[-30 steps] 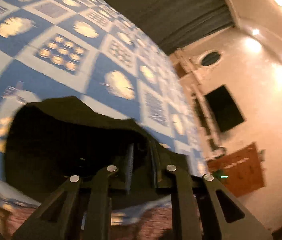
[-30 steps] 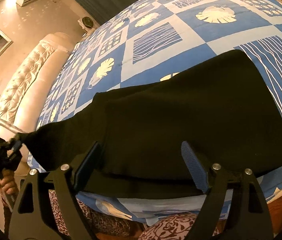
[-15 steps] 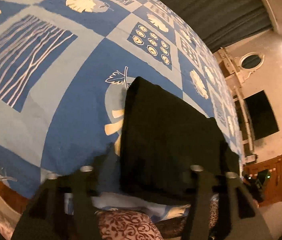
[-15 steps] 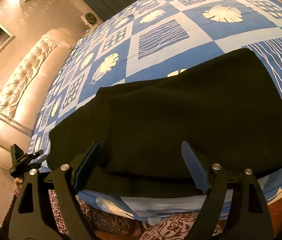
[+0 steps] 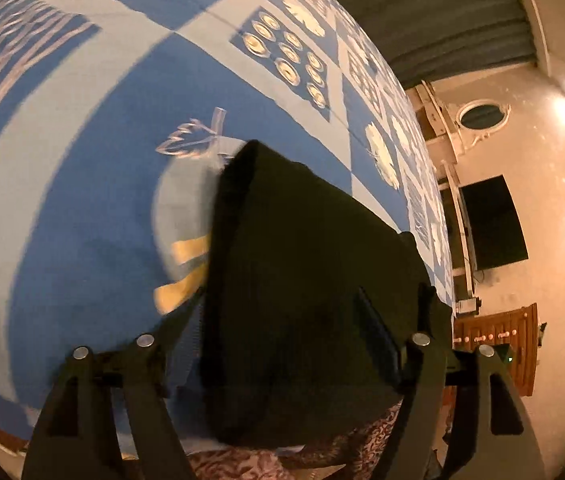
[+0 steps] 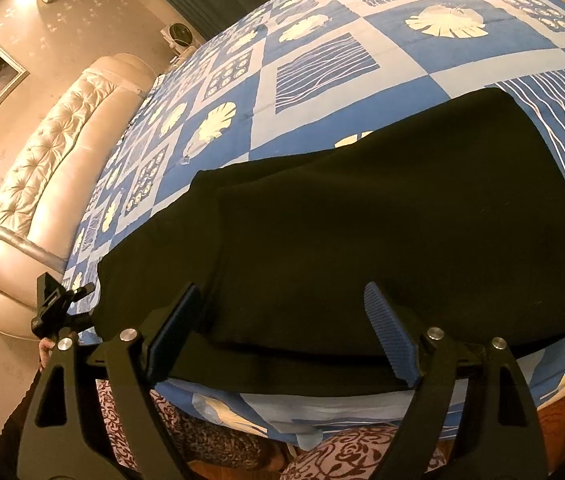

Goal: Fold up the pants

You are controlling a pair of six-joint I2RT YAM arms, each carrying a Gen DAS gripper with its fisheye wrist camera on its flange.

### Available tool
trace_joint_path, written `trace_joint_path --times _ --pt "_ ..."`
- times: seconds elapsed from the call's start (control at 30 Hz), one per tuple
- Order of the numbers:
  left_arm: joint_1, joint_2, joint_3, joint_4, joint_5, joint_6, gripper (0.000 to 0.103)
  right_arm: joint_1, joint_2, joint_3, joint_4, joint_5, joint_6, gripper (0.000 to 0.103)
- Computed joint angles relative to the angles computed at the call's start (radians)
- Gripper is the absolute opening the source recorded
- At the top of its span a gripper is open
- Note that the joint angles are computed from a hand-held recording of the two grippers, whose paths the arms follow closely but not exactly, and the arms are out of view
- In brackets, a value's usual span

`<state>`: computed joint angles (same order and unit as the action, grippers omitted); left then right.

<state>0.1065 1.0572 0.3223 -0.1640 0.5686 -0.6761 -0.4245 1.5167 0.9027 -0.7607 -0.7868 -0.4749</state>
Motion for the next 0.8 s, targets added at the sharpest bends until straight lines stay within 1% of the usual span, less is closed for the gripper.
trace_joint_path --times 0.03,0.07,0.1,0.13,0.17,0.23,0.3,0.33,0.4,0.57,0.67,0.73,0.8 --pt "-0.02 0.026 0.011 0.02 -0.011 -0.007 0.067 0.0 0.001 -0.001 0.002 -0.001 0.003 0.084" --pt "-0.048 0.06 0.03 0.027 -0.032 -0.008 0.057 0.001 0.003 -0.002 0.004 -0.003 0.004 0.084" --pt "-0.054 0.074 0.039 0.021 -0.038 -0.001 0.049 0.001 0.004 -0.004 0.005 -0.005 0.006 0.084" --pt "-0.061 0.105 0.051 0.021 -0.04 0.007 0.036 0.0 0.008 -0.002 0.004 -0.007 0.006 0.085" --pt "-0.059 0.115 0.05 0.026 -0.033 0.009 0.032 -0.001 0.01 -0.002 0.004 -0.009 0.006 0.085" --pt "-0.047 0.106 0.041 0.027 -0.015 0.03 0.031 -0.002 0.014 -0.001 0.002 -0.014 0.008 0.085" --pt "-0.045 0.067 0.029 0.025 -0.007 0.034 0.03 -0.005 0.017 0.0 0.001 -0.02 0.012 0.085" --pt "-0.055 0.033 0.025 0.013 -0.016 0.033 0.017 -0.006 0.017 0.0 0.0 -0.022 0.014 0.085" --pt "-0.087 -0.016 0.034 -0.006 -0.04 0.008 0.016 -0.009 0.02 0.002 -0.001 -0.027 0.013 0.085" --pt "-0.163 -0.129 0.083 -0.036 -0.061 -0.085 0.016 -0.014 0.017 0.007 -0.002 -0.034 0.028 0.085" --pt "-0.275 -0.128 0.167 -0.05 -0.133 -0.144 0.016 -0.026 0.016 0.015 -0.004 -0.044 0.04 0.085" --pt "-0.365 -0.097 0.243 -0.057 -0.189 -0.171 0.016 -0.039 0.02 0.027 -0.013 -0.058 0.045 0.085" --pt "-0.482 -0.025 0.348 -0.057 -0.259 -0.185 0.016 -0.049 0.021 0.038 -0.017 -0.07 0.055 0.085"
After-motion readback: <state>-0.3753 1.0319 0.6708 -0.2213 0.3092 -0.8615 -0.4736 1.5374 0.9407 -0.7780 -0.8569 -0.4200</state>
